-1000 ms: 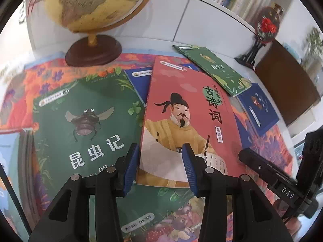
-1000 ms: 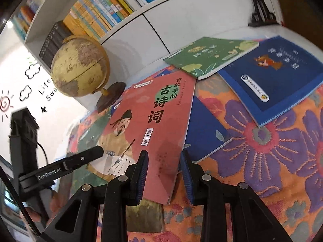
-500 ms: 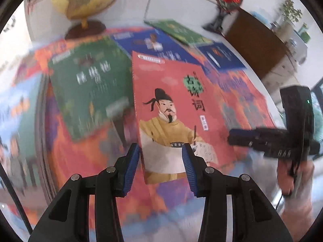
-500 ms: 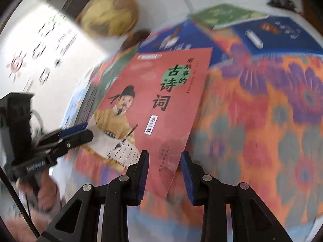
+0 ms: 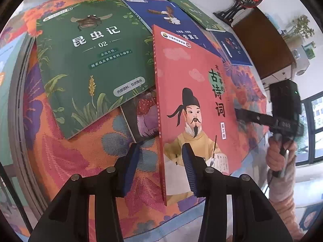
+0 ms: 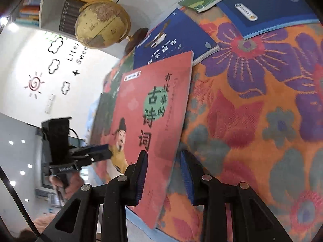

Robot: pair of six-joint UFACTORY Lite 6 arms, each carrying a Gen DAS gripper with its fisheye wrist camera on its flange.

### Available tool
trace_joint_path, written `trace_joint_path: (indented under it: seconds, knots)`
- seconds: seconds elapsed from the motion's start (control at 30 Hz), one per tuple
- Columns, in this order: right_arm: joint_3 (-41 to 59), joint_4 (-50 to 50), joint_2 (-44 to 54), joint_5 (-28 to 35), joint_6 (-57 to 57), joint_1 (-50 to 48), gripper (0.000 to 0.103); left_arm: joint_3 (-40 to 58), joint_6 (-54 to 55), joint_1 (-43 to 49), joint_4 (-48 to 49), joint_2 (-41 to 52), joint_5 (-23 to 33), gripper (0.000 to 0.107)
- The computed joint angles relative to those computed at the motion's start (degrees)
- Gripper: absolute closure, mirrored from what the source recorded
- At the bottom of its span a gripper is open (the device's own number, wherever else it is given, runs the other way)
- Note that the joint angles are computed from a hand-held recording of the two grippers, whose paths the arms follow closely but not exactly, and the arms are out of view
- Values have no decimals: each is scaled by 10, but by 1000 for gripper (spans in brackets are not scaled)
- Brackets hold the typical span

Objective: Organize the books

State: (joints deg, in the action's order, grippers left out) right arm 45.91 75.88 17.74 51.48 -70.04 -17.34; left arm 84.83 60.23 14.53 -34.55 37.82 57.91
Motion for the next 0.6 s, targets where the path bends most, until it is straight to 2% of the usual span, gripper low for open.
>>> trace_joint_path:
  seconds: [0.1, 0.27, 0.37, 0.43, 0.5, 0.57, 0.6]
  knots:
    - [18, 5, 9, -12, 6, 20, 76, 5, 8, 7, -8, 6, 9, 67]
    - [-15, -57, -78, -110, 59, 95, 79, -28, 18, 6, -12, -19, -7, 70]
    - [-40, -88, -117, -123, 94, 135, 79, -101, 28, 3, 2, -82, -68, 71]
    - [-47, -77, -116, -117, 84, 139, 79, -121, 40, 8, 5, -100, -78, 71]
    - [-45, -45, -94, -92, 51, 116, 79, -111, 53, 15, 1, -90, -65, 71]
    - [-19, 1, -24, -23, 5, 69, 79, -46, 41, 25, -4, -29, -27, 72]
    - [-4, 14, 11, 9, -10, 50, 83, -3, 42, 38, -22, 9, 12, 71]
